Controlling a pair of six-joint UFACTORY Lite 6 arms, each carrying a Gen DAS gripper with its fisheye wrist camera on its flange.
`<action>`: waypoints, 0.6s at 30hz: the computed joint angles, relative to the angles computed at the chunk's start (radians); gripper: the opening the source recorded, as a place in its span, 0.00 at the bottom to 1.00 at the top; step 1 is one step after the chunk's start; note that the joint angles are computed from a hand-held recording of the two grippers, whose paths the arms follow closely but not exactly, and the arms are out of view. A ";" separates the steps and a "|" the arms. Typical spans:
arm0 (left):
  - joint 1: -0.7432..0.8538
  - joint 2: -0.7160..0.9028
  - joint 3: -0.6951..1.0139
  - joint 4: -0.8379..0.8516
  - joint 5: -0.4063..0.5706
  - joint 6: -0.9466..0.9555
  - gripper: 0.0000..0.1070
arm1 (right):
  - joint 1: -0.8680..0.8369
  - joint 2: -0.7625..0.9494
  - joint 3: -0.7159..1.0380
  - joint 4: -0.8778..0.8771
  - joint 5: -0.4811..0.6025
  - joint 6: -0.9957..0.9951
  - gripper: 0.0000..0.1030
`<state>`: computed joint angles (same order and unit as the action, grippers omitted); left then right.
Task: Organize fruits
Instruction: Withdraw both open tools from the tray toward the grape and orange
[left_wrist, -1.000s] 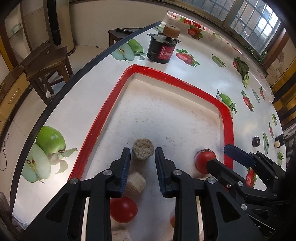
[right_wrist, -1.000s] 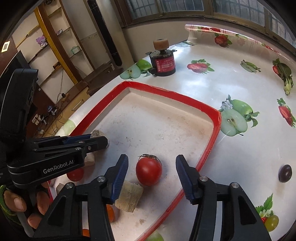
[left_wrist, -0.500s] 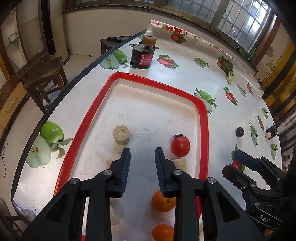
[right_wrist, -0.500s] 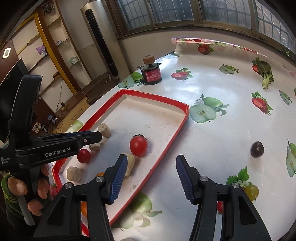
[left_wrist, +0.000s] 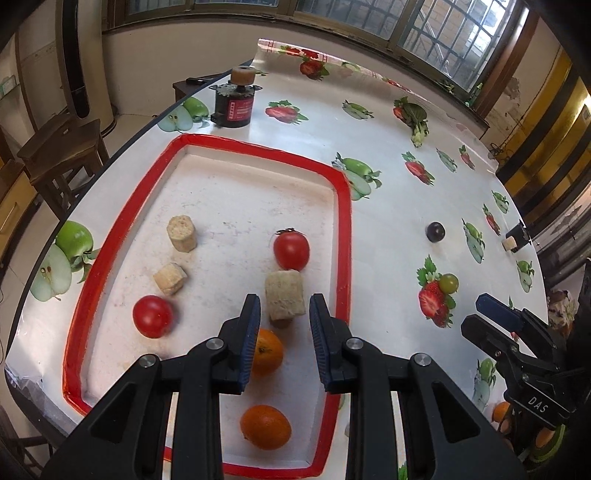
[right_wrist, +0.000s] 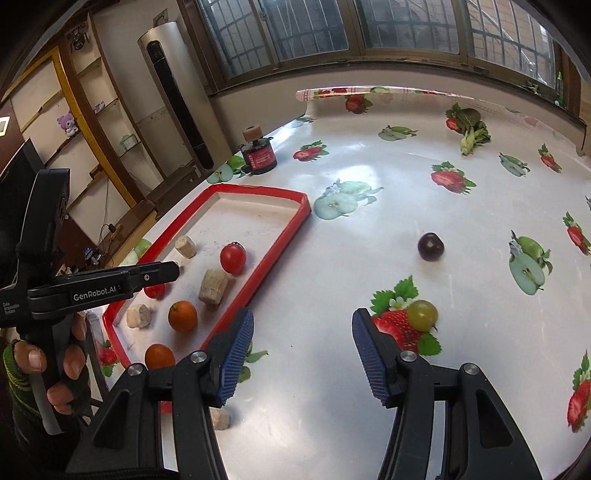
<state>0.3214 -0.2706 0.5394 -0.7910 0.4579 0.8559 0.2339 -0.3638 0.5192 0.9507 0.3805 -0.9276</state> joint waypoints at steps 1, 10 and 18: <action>-0.014 -0.008 -0.008 0.005 -0.001 -0.012 0.23 | -0.027 -0.011 -0.009 0.001 0.012 -0.013 0.56; -0.214 -0.096 -0.074 0.095 -0.039 -0.192 0.23 | -0.323 -0.198 -0.123 -0.045 0.186 -0.097 0.56; -0.448 -0.086 -0.074 0.215 -0.102 -0.427 0.23 | -0.694 -0.318 -0.164 -0.074 0.421 -0.256 0.57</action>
<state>-0.1265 -0.3562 0.4658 -0.5755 0.3556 0.4289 -0.4604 -0.6815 0.3552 0.8767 0.8014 -1.1836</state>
